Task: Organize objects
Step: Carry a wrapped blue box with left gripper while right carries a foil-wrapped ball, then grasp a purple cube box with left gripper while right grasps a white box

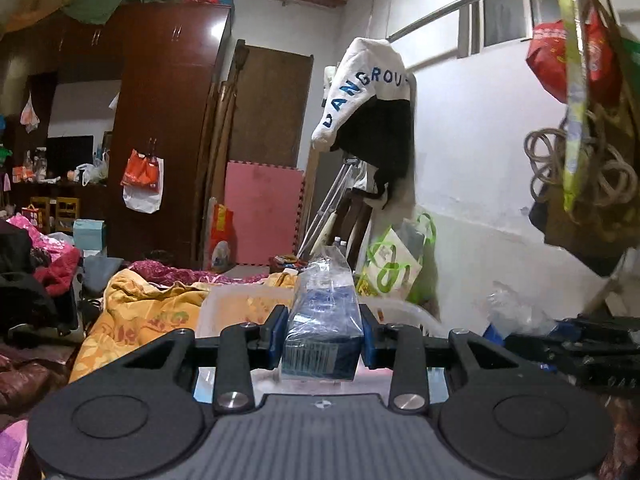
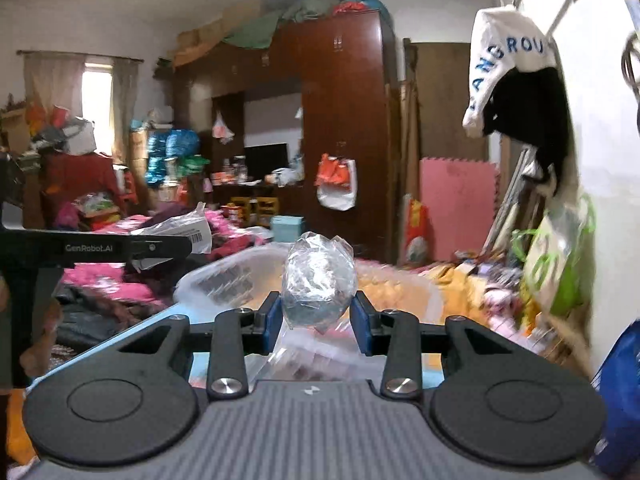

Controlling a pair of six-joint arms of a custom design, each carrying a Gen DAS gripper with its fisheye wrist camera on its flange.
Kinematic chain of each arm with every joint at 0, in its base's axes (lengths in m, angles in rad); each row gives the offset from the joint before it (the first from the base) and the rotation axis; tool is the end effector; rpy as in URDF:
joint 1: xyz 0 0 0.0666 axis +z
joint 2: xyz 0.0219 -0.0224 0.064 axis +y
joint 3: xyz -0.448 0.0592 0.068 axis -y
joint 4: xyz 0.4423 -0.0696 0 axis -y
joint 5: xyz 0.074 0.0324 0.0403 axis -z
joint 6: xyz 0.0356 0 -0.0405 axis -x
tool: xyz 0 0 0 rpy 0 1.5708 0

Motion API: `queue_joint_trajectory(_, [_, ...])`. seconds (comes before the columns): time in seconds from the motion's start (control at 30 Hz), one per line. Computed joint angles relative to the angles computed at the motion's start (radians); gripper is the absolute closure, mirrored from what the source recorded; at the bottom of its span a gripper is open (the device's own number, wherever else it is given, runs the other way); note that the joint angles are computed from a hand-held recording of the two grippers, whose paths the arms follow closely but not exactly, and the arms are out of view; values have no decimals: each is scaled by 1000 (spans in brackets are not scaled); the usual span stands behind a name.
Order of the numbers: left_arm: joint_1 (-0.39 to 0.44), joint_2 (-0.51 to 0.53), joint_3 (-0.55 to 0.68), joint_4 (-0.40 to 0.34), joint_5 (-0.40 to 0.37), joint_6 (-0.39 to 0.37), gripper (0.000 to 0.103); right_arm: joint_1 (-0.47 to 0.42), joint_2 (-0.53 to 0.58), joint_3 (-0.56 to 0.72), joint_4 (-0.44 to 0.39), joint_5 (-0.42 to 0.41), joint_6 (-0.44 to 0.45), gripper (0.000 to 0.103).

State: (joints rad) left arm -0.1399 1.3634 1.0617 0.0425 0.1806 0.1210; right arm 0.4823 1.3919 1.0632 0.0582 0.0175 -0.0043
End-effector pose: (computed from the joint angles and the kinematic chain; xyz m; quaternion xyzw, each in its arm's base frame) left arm 0.5178 -0.0798 0.4234 0.0624 0.7888 -0.1499 0.5928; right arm 0.4729 0.2464 0.4113 -0.1833 0.7746 0.1391 0.5891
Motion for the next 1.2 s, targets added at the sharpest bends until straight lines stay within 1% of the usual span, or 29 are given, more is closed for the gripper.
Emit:
queue_joint_trajectory(0.13, [-11,54,78,-77,-26,6,63,-13,70,91,-81,6,-4,62])
queue_joint_trajectory(0.2, [-17,75,100,-97,-46,0,63,-16,88,106,-101,10,2,62])
queue_joint_trajectory(0.33, [-14,99,119,-117,-58,10,63,-23,101,110,-103,-1,-14,62])
queue_joint_trajectory(0.53, [-6,128,152,-156,-65,22,63,-14,101,109,-112,17,-8,62])
queue_joint_trajectory(0.57, [-7,135,159,-163,-79,27,61,-13,103,111,-111,19,-3,61])
queue_joint_trajectory(0.6, [-10,144,170,-174,-100,21,56,-13,105,109,-95,20,6,58])
queue_joint_trajectory(0.63, [-15,157,185,-198,-132,1,37,-16,112,118,-95,16,19,50])
queue_joint_trajectory(0.67, [-17,165,194,-218,-156,-15,26,-12,113,124,-116,32,22,21])
queue_joint_trajectory(0.7, [-17,165,191,-221,-181,-24,26,-6,109,118,-123,56,24,0])
queue_joint_trajectory(0.73, [-17,156,176,-211,-194,-24,26,-3,95,94,-93,65,32,1])
queue_joint_trajectory(0.77, [-11,132,138,-171,-186,-17,26,-1,75,59,-52,61,36,0])
queue_joint_trajectory(0.83, [6,65,41,-72,-138,0,26,-2,15,-46,52,29,15,0])
queue_joint_trajectory(0.87, [17,19,-25,-18,-110,14,25,-3,-10,-93,88,12,-11,0])
queue_joint_trajectory(0.9, [24,-9,-70,10,-89,25,20,-5,-30,-136,99,-14,-40,0])
queue_joint_trajectory(0.93, [27,-36,-115,22,-72,31,16,-5,-42,-166,89,-45,-51,0])
queue_joint_trajectory(0.97, [25,-59,-156,13,-59,23,15,-4,-47,-196,90,-72,-52,0])
queue_joint_trajectory(1.03, [12,-78,-217,4,-42,-5,15,10,-39,-243,95,-88,-38,1])
queue_joint_trajectory(1.07, [4,-84,-250,12,-31,-17,15,18,-30,-255,93,-87,-38,5])
queue_joint_trajectory(1.1, [-3,-83,-261,7,-28,-21,15,24,-17,-256,85,-89,-44,12])
queue_joint_trajectory(1.13, [-12,-80,-272,-7,-21,-27,16,27,-1,-247,72,-96,-53,15])
queue_joint_trajectory(1.2, [-27,-65,-278,-8,-9,-47,16,33,31,-218,44,-100,-72,26])
